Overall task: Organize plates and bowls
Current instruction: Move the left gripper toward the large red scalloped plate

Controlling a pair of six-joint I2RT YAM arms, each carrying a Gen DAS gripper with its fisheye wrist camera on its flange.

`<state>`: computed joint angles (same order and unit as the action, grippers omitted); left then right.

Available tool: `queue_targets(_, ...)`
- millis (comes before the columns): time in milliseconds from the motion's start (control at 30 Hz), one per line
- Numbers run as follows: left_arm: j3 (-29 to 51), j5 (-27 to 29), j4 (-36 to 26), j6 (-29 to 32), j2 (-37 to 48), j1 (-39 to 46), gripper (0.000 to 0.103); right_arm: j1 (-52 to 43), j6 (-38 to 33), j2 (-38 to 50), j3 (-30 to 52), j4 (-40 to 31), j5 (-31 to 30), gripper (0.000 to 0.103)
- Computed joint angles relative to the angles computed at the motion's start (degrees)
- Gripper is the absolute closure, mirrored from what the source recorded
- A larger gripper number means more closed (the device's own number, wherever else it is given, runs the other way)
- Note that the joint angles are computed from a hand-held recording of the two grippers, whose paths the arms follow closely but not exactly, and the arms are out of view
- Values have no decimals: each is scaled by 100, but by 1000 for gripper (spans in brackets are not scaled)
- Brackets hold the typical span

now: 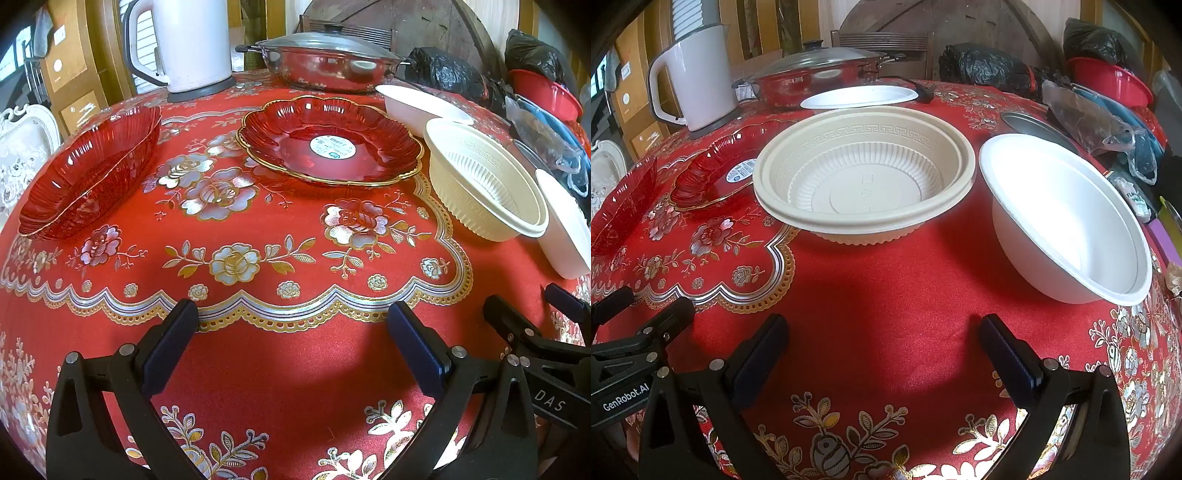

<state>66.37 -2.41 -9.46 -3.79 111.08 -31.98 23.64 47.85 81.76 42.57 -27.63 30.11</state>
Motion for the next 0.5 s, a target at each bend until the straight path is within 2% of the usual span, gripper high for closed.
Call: queue_targets(500,1,1,0,0,0,1,0,-87,-93,64,-138,252,-28,0)
